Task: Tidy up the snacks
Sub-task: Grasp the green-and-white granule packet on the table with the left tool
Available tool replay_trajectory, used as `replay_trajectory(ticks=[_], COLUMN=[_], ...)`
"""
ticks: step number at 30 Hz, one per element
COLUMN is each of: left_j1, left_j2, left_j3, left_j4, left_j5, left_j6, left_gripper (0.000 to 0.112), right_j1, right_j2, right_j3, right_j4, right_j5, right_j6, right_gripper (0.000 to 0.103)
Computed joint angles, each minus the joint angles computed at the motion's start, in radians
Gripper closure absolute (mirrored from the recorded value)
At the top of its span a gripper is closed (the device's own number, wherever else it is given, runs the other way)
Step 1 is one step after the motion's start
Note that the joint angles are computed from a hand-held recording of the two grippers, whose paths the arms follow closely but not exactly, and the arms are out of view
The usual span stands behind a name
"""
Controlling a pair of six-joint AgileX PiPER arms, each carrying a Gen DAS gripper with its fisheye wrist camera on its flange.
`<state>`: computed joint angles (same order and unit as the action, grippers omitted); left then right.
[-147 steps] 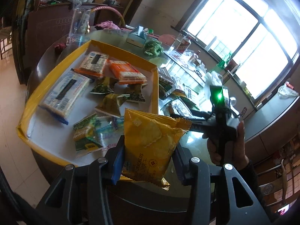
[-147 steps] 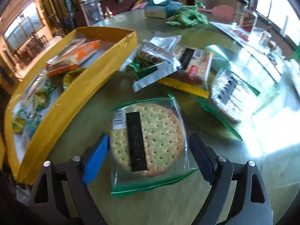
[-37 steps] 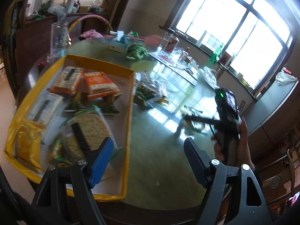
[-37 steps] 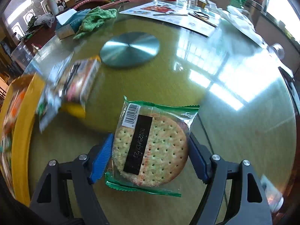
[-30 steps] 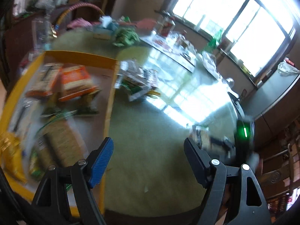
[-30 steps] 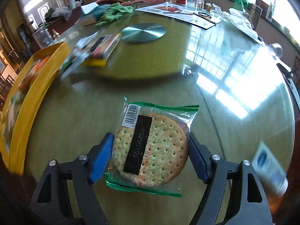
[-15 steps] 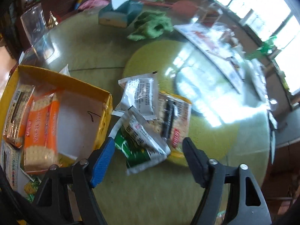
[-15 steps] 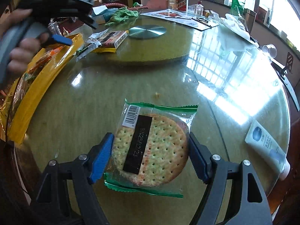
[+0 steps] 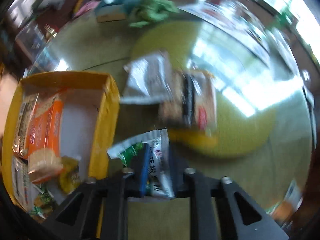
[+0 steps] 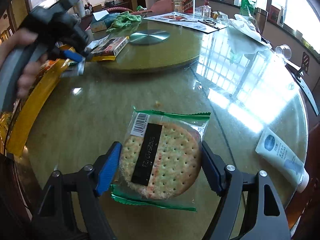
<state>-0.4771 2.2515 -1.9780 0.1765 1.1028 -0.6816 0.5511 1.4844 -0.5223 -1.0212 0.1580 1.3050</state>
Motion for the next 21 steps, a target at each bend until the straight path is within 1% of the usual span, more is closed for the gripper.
replay_trajectory(ticks=[2, 3, 4, 5, 6, 8, 9, 10, 11, 12, 13, 14, 15, 16, 17, 19, 20, 21], left_j1=[-0.016, -0.032, -0.036, -0.041, -0.051, -0.079, -0.08, -0.07, -0.063, -0.06, -0.065, -0.071, -0.078, -0.086, -0.092, -0.077, -0.073, -0.07], left_j2=[-0.063, -0.112, -0.141, -0.185, -0.218, -0.283, -0.319, -0.351, -0.372, -0.383, -0.385, -0.378, -0.369, -0.355, -0.328, -0.26, -0.229, -0.219], left_j3=[0.12, 0.208, 0.256, 0.336, 0.397, 0.505, 0.559, 0.603, 0.623, 0.626, 0.613, 0.586, 0.566, 0.539, 0.496, 0.4, 0.361, 0.354], left_j4=[-0.017, -0.014, -0.034, -0.077, -0.097, -0.087, -0.129, -0.202, -0.236, -0.23, -0.187, -0.118, -0.046, 0.027, 0.074, 0.086, 0.083, 0.089], left_j5=[-0.071, -0.113, -0.135, -0.184, -0.214, -0.283, -0.325, -0.359, -0.371, -0.372, -0.361, -0.339, -0.323, -0.299, -0.261, -0.171, -0.15, -0.151], left_j6=[0.03, 0.031, 0.045, 0.079, 0.091, 0.079, 0.114, 0.172, 0.199, 0.199, 0.174, 0.134, 0.078, 0.021, -0.002, 0.02, 0.033, 0.042], left_gripper=[0.109, 0.112, 0.112, 0.112, 0.112, 0.112, 0.112, 0.112, 0.112, 0.108, 0.091, 0.08, 0.06, 0.055, 0.055, 0.055, 0.055, 0.056], right_j1=[0.006, 0.007, 0.008, 0.013, 0.012, 0.02, 0.021, 0.024, 0.028, 0.03, 0.027, 0.029, 0.034, 0.035, 0.037, 0.038, 0.04, 0.041], right_j2=[0.001, 0.001, 0.0, 0.0, 0.001, 0.003, 0.004, 0.004, 0.005, 0.006, 0.006, 0.007, 0.008, 0.01, 0.012, 0.014, 0.015, 0.016], right_j3=[0.001, 0.002, 0.003, 0.003, 0.002, 0.0, -0.003, -0.005, -0.007, -0.008, -0.008, -0.01, -0.012, -0.014, -0.018, -0.022, -0.024, -0.025], right_j4=[-0.034, -0.037, -0.039, -0.051, -0.053, -0.053, -0.043, -0.034, -0.036, -0.039, -0.034, -0.032, -0.031, -0.031, -0.018, 0.001, 0.004, 0.009], right_j5=[0.005, 0.006, 0.006, 0.01, 0.01, 0.021, 0.025, 0.03, 0.035, 0.038, 0.038, 0.041, 0.048, 0.052, 0.058, 0.064, 0.067, 0.069], right_j6=[0.037, 0.041, 0.045, 0.062, 0.062, 0.067, 0.057, 0.05, 0.055, 0.06, 0.054, 0.053, 0.056, 0.056, 0.045, 0.029, 0.028, 0.026], right_gripper=[0.026, 0.026, 0.026, 0.026, 0.026, 0.026, 0.026, 0.026, 0.026, 0.026, 0.026, 0.026, 0.025, 0.025, 0.025, 0.025, 0.025, 0.025])
